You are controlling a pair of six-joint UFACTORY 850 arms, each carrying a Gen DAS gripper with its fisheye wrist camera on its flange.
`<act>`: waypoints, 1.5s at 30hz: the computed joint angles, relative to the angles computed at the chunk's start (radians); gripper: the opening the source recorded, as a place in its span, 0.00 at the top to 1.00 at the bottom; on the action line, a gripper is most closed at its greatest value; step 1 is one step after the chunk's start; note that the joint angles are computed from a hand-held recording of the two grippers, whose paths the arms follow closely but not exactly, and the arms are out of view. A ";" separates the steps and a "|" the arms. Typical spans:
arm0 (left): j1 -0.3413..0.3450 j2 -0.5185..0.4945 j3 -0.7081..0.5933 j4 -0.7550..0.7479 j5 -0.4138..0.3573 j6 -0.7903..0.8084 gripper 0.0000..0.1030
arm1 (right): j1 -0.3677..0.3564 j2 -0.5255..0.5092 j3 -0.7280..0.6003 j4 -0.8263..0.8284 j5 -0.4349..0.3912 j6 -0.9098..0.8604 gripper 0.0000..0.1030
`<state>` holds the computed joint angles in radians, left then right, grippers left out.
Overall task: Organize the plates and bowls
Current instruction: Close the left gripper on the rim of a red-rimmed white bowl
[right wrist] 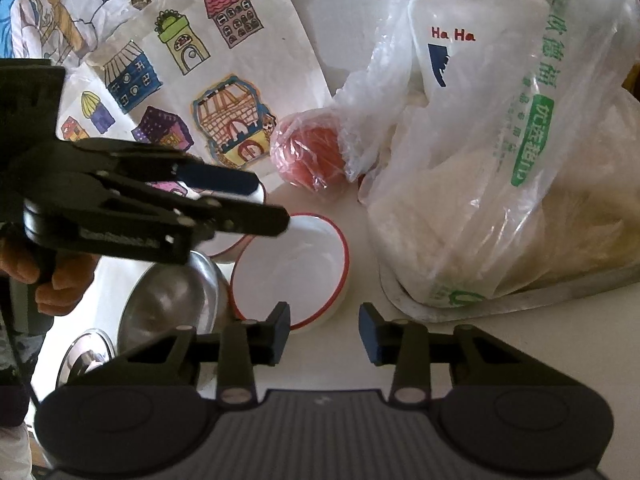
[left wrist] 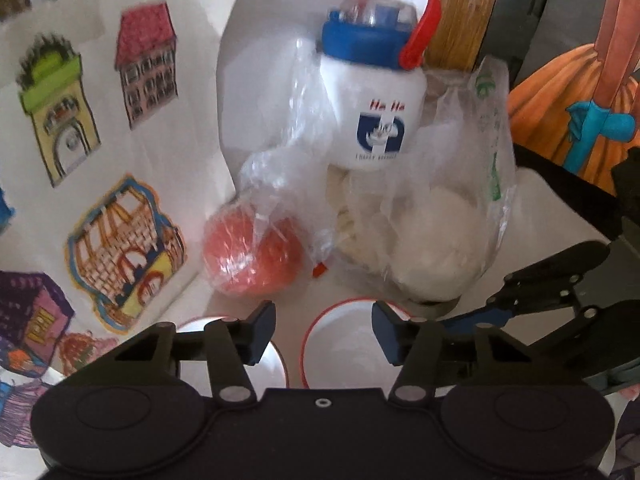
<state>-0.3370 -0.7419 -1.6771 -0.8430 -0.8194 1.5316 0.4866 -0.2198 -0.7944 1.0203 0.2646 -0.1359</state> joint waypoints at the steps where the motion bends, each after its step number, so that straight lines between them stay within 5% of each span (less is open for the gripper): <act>1: -0.004 -0.010 -0.011 0.019 -0.003 -0.018 0.52 | 0.000 0.000 0.000 -0.007 -0.001 0.007 0.62; 16: -0.044 -0.073 -0.084 0.247 0.015 -0.305 0.92 | -0.008 -0.001 0.000 -0.127 -0.018 0.148 0.77; 22: -0.050 -0.059 -0.065 0.264 0.044 -0.407 0.92 | -0.015 0.004 0.006 -0.158 -0.020 0.204 0.80; 33: -0.047 -0.028 -0.007 0.270 0.084 -0.474 0.93 | -0.001 -0.031 -0.039 0.143 -0.010 -0.067 0.80; 45: -0.040 -0.013 0.017 0.258 0.079 -0.557 0.94 | -0.007 -0.005 -0.011 0.148 -0.013 0.000 0.86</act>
